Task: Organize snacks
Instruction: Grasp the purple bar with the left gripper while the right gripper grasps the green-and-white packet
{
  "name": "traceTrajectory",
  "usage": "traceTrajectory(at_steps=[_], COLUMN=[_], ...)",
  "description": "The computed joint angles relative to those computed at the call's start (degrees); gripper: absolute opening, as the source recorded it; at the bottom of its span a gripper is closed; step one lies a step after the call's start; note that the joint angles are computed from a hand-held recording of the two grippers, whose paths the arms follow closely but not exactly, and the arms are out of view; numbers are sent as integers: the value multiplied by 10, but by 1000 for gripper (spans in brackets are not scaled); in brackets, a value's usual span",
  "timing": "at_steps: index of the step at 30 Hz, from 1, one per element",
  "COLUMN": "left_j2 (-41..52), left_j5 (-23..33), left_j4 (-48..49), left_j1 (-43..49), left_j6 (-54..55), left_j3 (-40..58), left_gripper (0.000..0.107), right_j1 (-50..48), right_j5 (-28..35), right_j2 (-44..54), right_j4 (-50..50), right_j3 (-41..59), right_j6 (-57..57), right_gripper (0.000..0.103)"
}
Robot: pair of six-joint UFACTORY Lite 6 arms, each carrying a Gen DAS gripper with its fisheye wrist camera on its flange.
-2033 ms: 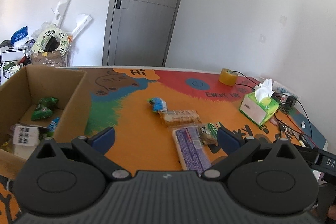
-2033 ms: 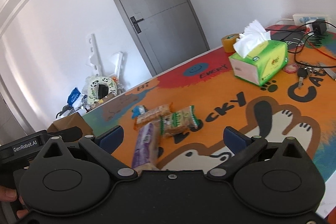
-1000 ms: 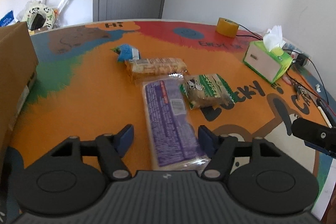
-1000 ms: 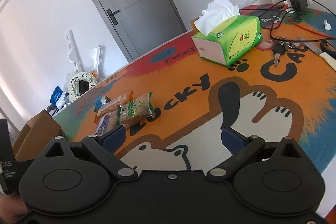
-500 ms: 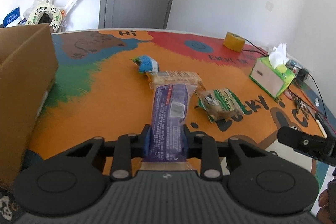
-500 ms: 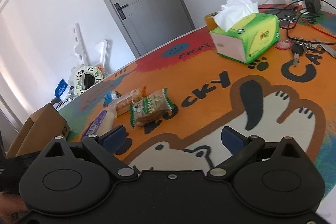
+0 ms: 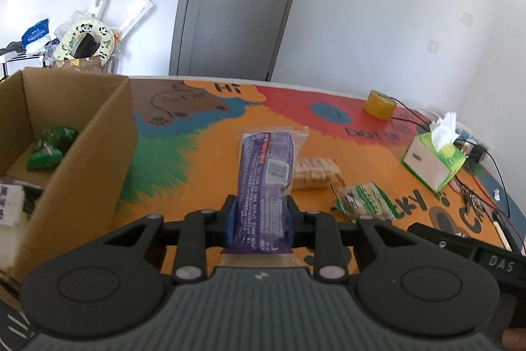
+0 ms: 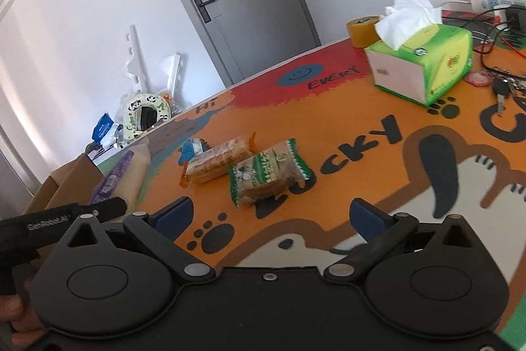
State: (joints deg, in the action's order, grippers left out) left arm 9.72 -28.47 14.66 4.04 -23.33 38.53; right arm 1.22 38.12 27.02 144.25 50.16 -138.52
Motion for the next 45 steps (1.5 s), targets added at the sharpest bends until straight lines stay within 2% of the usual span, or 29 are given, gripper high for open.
traceTrajectory(at_steps=[8,17,26,29,31,32,35,36,38,42,45], left_j2=[7,63,113,122,124,124,123,122,117,90,63], left_j5=[-3,9,29,35,39,39,39,38,37,29,23], left_j4=[65,105,102,98,96,93,90,88,80,75,75], left_j1=[36,52,41,36,35,34,32,32,27,24,24], left_j6=[-49,-83,-84,-82,-79,-76,-73,-71,-64,-59,-58], left_j3=[18,74,126,135,137,136,135,134,128,100,75], left_gripper=[28,28,28,28,28,28,28,28,28,28,28], right_j1=[53,82,87,87,90,94,101,99,95,82,81], right_j5=[-71,-151,-196,-201,-191,-191,-183,-180,-173,-149,-129], right_j2=[58,135,201,214,210,209,196,189,173,142,113], right_j4=[48,85,89,80,105,126,194,182,150,94,105], right_j3=[100,219,314,326,316,314,293,284,265,223,182], right_j6=[-44,-85,-104,-101,-138,-162,-251,-242,-210,-151,-159], right_gripper=[103,103,103,103,103,99,77,69,59,51,50])
